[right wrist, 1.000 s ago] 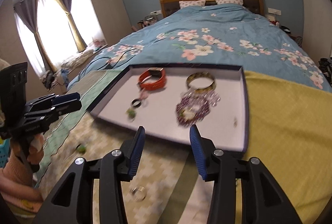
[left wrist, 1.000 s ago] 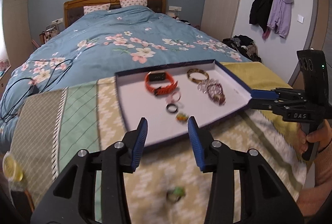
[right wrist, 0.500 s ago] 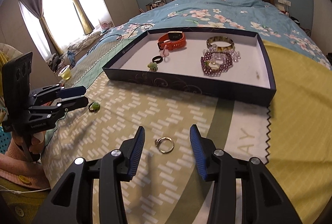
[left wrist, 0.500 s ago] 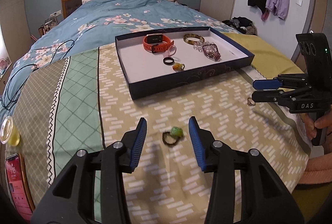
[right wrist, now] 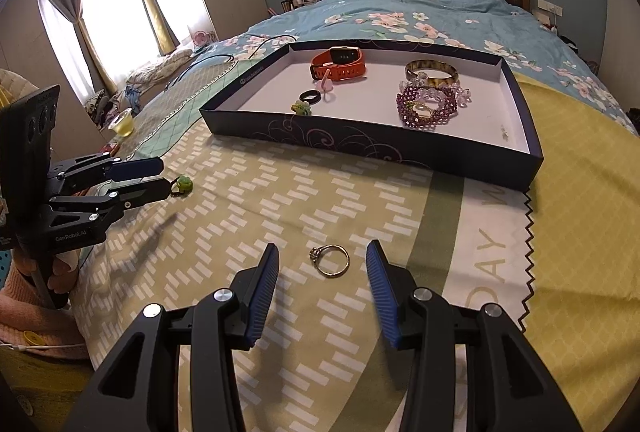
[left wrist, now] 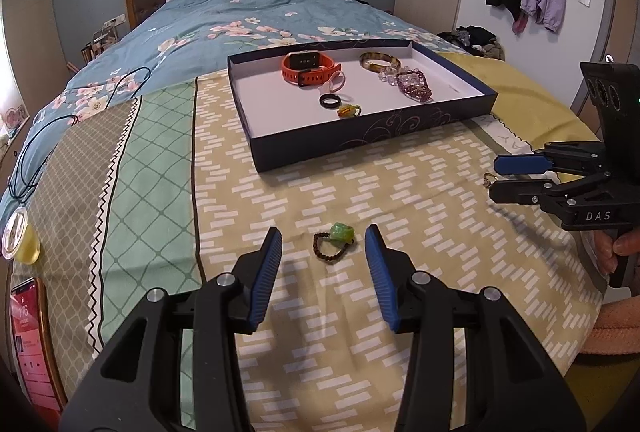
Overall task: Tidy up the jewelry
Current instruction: 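Grasp the silver ring with the right gripper while the left grasps the green black-band ring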
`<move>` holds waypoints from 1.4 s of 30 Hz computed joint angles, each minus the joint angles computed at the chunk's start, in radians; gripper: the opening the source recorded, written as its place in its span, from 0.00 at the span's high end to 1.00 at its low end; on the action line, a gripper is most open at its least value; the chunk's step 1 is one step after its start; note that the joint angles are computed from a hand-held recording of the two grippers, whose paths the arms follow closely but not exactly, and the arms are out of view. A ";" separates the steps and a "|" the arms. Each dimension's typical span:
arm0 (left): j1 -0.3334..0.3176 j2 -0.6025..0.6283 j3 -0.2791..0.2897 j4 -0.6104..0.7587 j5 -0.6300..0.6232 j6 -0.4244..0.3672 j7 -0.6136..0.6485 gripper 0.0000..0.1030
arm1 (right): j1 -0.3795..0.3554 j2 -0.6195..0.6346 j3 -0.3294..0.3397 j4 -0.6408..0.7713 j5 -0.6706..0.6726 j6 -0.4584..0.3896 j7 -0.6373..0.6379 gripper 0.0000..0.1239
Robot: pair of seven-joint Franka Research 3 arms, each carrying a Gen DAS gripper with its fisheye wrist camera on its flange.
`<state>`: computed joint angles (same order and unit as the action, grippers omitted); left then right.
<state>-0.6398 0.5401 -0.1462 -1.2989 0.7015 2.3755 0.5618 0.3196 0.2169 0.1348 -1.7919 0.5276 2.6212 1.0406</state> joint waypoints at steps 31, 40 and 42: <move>0.014 0.031 -0.013 0.037 -0.067 0.004 0.079 0.60 | 0.015 0.001 -0.002 -0.011 -0.108 0.045 0.080 0.85; -0.009 0.115 -0.003 0.171 -0.116 -0.069 0.174 0.64 | 0.008 0.006 0.001 -0.003 -0.057 0.044 0.056 0.85; -0.014 0.124 0.002 0.187 -0.120 -0.079 0.182 0.64 | 0.006 0.007 0.002 -0.001 -0.046 0.044 0.049 0.85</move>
